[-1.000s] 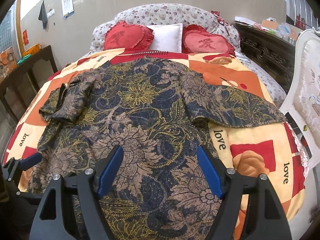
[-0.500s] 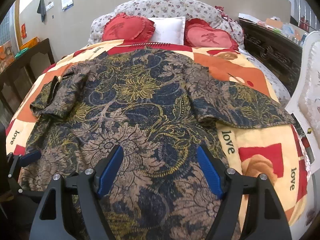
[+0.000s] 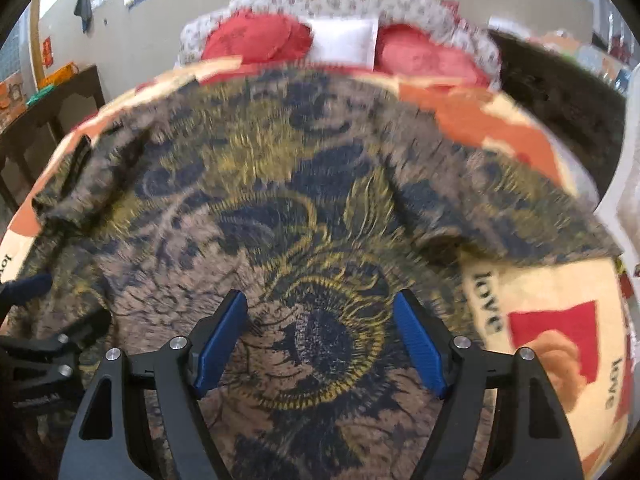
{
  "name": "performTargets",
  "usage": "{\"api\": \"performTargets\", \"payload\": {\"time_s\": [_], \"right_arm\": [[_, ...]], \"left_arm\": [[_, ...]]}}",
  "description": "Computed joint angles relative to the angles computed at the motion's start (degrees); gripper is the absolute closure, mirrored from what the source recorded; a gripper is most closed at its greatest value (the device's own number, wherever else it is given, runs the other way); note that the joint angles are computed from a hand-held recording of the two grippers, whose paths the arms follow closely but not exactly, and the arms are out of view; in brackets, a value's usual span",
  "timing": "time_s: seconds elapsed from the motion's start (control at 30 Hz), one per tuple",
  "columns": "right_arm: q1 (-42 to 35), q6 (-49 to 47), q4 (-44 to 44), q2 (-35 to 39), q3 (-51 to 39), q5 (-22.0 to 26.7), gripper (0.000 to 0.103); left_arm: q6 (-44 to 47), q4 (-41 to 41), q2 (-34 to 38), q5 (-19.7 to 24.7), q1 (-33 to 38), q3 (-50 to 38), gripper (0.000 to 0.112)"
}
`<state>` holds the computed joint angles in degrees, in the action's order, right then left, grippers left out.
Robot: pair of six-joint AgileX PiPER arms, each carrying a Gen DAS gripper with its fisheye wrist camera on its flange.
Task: Fold small clothes
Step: 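Grasp the shirt side edge with the left gripper and lift it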
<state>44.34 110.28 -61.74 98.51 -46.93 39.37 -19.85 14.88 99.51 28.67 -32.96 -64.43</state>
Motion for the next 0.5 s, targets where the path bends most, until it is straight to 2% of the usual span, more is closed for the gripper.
{"api": "performTargets", "payload": {"time_s": [0.17, 0.27, 0.3, 0.37, 0.43, 0.5], "right_arm": [[0.45, 0.95, -0.97, 1.81, -0.74, 0.96, 0.023], [0.99, 1.61, -1.48, 2.25, -0.87, 1.59, 0.022], [1.01, 2.37, -2.03, 2.09, -0.51, 1.34, 0.022], [0.69, 3.37, -2.82, 1.64, 0.16, 0.53, 0.021], [0.38, 3.66, -3.20, 1.46, 0.36, -0.03, 0.021], [0.29, 3.82, -3.32, 1.71, 0.16, -0.12, 0.021]], "left_arm": [[4.28, -5.89, 0.32, -4.87, 2.24, 2.52, 0.010], [-0.94, -0.88, -0.42, -6.80, 1.41, 4.34, 0.010], [-1.38, -0.35, -0.44, -6.50, 1.24, 4.25, 0.010], [4.53, -6.16, -0.20, -4.60, 2.37, 2.78, 0.010], [13.87, -13.95, 0.78, 1.30, 4.66, -1.90, 0.010], [15.13, -12.87, 0.45, 3.13, 6.77, -5.41, 0.010]]}}
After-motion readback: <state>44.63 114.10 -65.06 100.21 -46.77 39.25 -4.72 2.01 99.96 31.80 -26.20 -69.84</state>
